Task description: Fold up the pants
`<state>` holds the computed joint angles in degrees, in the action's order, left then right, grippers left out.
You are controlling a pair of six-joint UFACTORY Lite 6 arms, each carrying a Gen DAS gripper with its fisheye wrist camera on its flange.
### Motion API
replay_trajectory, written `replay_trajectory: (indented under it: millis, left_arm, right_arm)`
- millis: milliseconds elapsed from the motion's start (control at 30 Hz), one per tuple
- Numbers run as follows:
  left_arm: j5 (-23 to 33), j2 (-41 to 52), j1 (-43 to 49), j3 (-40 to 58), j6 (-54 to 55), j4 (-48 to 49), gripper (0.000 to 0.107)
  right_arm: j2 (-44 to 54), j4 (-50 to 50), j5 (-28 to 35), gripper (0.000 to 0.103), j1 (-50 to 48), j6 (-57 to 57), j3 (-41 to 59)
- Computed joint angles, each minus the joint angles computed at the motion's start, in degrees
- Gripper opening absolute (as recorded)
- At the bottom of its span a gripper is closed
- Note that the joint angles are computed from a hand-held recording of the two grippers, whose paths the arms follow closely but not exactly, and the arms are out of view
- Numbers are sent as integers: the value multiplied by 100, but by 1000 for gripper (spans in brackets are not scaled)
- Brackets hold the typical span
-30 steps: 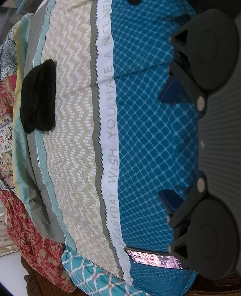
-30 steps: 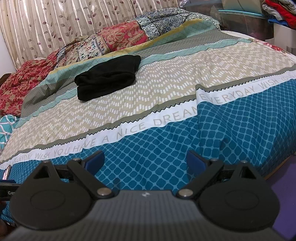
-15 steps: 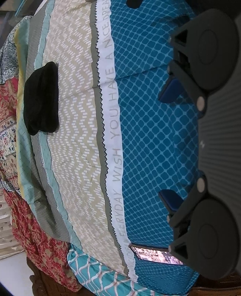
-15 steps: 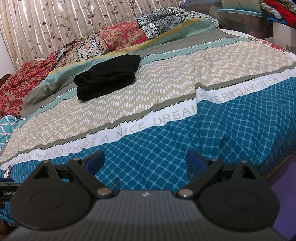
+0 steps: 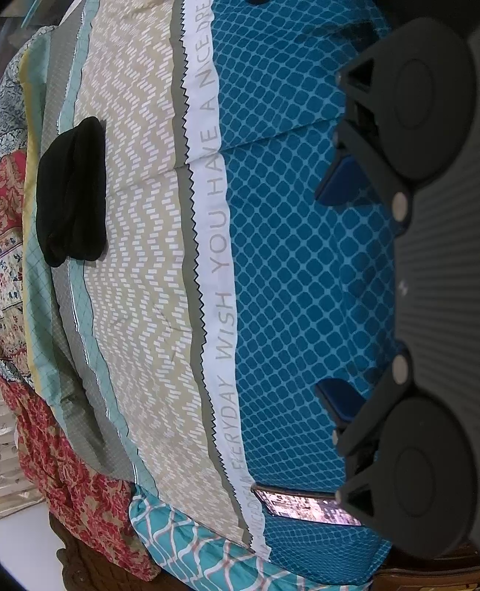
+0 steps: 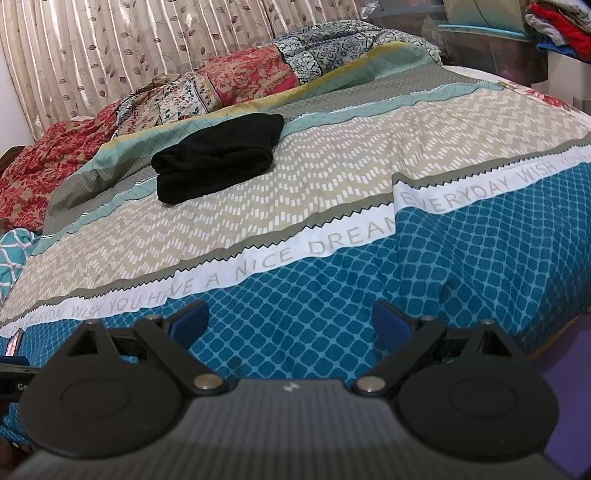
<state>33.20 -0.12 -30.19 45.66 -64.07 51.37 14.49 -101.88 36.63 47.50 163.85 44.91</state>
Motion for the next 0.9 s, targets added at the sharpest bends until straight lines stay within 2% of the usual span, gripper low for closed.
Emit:
replay_trajectory:
  millis: [900]
  left_arm:
    - [153,507,-122,386,147,-129,103]
  right_arm:
    - [81,-101,14,96,-38,277,-13]
